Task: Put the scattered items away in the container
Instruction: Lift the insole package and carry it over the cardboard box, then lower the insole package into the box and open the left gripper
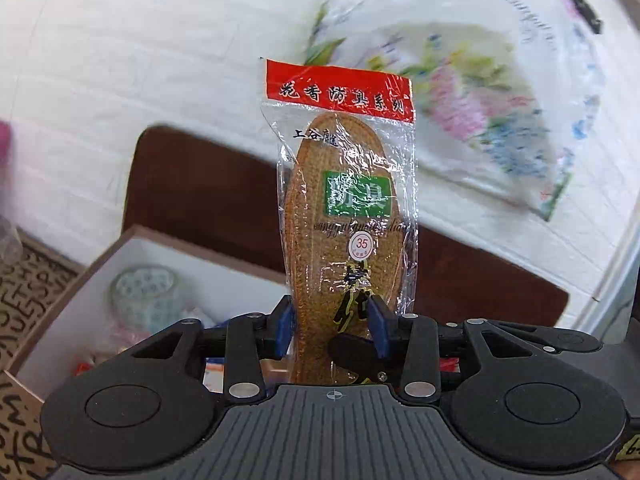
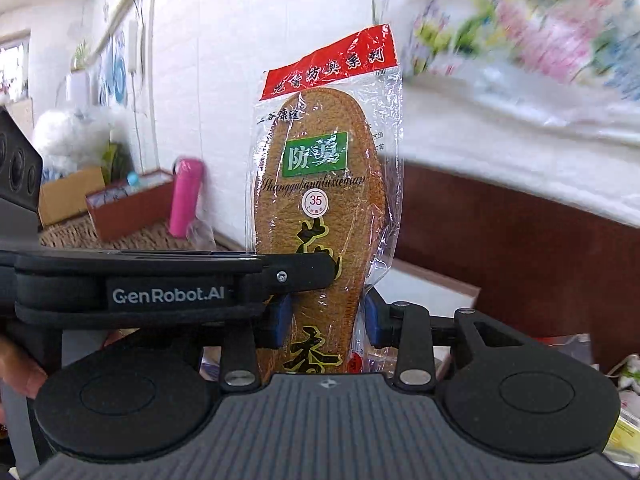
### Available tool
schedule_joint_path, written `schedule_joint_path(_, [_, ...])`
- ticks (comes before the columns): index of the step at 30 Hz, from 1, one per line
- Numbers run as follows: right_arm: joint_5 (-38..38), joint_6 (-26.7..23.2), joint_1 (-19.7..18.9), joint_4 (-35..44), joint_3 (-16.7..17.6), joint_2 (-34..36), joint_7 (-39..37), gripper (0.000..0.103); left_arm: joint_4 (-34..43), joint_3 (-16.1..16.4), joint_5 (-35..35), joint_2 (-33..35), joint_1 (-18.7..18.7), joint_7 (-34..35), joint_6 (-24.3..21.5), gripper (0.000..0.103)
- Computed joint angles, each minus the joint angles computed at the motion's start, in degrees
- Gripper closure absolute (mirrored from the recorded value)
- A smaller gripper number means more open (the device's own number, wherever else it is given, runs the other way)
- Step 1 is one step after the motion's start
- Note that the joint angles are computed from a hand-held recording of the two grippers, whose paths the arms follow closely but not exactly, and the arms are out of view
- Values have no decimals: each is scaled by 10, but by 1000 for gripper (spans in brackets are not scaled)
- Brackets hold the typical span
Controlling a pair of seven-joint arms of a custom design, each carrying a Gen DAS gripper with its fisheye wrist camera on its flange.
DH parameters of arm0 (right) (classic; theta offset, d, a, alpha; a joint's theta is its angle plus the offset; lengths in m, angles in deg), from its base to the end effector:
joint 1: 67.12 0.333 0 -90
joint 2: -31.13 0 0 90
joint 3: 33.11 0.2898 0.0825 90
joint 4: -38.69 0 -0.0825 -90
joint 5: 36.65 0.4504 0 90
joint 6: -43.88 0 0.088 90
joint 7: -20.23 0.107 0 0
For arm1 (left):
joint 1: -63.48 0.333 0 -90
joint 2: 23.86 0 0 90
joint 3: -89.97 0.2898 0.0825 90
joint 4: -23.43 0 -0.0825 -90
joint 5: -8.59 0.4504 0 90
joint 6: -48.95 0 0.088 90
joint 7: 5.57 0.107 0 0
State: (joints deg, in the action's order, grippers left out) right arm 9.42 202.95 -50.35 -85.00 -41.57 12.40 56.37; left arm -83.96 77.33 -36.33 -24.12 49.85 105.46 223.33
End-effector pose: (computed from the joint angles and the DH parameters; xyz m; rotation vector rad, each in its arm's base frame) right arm 0.5771 0.0445 0.5892 -1.7998 1.1334 -0.6488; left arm 0.6176 -0.2444 0.5876 -1.5813 1.7340 -1.5391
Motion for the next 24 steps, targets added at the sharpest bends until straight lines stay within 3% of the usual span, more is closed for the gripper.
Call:
schedule_joint_path(4, [-78, -48, -34, 28, 20, 48, 58, 61, 14, -3, 0, 36, 16, -24, -41, 49])
schedule_joint_path(6, [-108, -71, -46, 37, 28, 66, 75, 58, 21, -7, -2, 49, 26, -28, -68, 42])
schedule_joint_path(8, [-125, -87, -56, 45, 34, 79, 89, 53, 20, -10, 0, 51, 33, -38, -85, 32])
schedule_joint_path(9, [-133, -86, -61, 47, 38, 85, 96, 45, 18, -14, -10, 50, 37, -27, -87, 30])
schedule_joint_path(13, [-125, -80, -69, 51, 39, 90, 97, 39, -1, -11, 11, 40, 39, -36, -57, 20])
schedule_joint_path(17, [-140, -73, -79, 54, 43, 96, 116, 39, -11, -3, 55, 34, 42, -81, -39, 19])
schedule_joint_path(24, [-193, -110, -89, 87, 57, 130, 156, 49, -16, 6, 150, 40, 45, -184, -35, 17])
